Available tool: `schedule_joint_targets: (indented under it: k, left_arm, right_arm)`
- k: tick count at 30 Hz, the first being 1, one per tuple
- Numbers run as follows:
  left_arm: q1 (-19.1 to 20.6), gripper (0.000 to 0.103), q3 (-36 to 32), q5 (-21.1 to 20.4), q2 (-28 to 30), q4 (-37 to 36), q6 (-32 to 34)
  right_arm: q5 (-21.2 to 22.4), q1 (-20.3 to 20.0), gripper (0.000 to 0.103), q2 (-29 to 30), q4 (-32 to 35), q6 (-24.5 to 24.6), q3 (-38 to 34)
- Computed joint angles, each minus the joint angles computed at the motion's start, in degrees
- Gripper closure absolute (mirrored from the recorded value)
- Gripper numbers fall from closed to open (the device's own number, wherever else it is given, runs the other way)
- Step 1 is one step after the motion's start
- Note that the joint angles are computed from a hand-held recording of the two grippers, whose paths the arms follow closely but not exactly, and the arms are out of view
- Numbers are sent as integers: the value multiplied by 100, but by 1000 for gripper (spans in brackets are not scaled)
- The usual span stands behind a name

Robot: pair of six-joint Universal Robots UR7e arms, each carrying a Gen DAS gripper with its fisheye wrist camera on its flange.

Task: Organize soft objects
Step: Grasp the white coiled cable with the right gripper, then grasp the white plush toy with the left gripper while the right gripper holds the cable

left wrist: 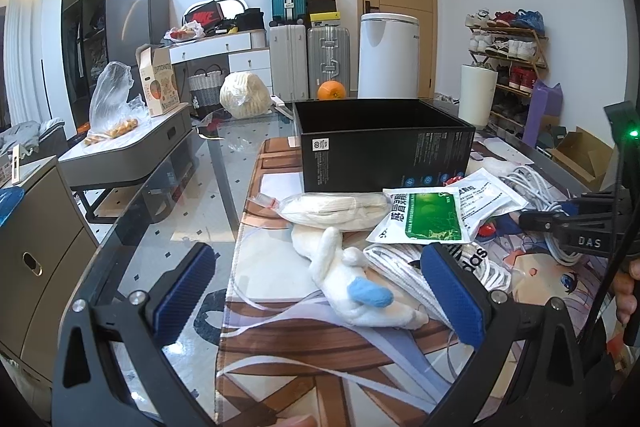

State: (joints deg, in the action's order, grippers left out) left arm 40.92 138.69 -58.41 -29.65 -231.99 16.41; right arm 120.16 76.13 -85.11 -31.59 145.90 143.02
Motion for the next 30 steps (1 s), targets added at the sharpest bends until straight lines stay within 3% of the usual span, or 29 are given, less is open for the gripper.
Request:
schedule_joint_targets:
  k: [9,19,22,30]
  left_arm:
    - [118,0,-15,-104,-141,286,-127]
    - [373,1,-222,-244,-377,1299,-593]
    - [350,6,-279,-173,-393,1572,-718]
    - [357,36,-333,-85,-369,1825,-722]
  right_arm:
    - [-282,-31,77,-490,-263,-166,397]
    - [-397,-18,77,-610,-253,-177,486]
    - [-442,-50,77,-633,-257,-207,502]
    - [-361,61,77,-604,-236,-216,474]
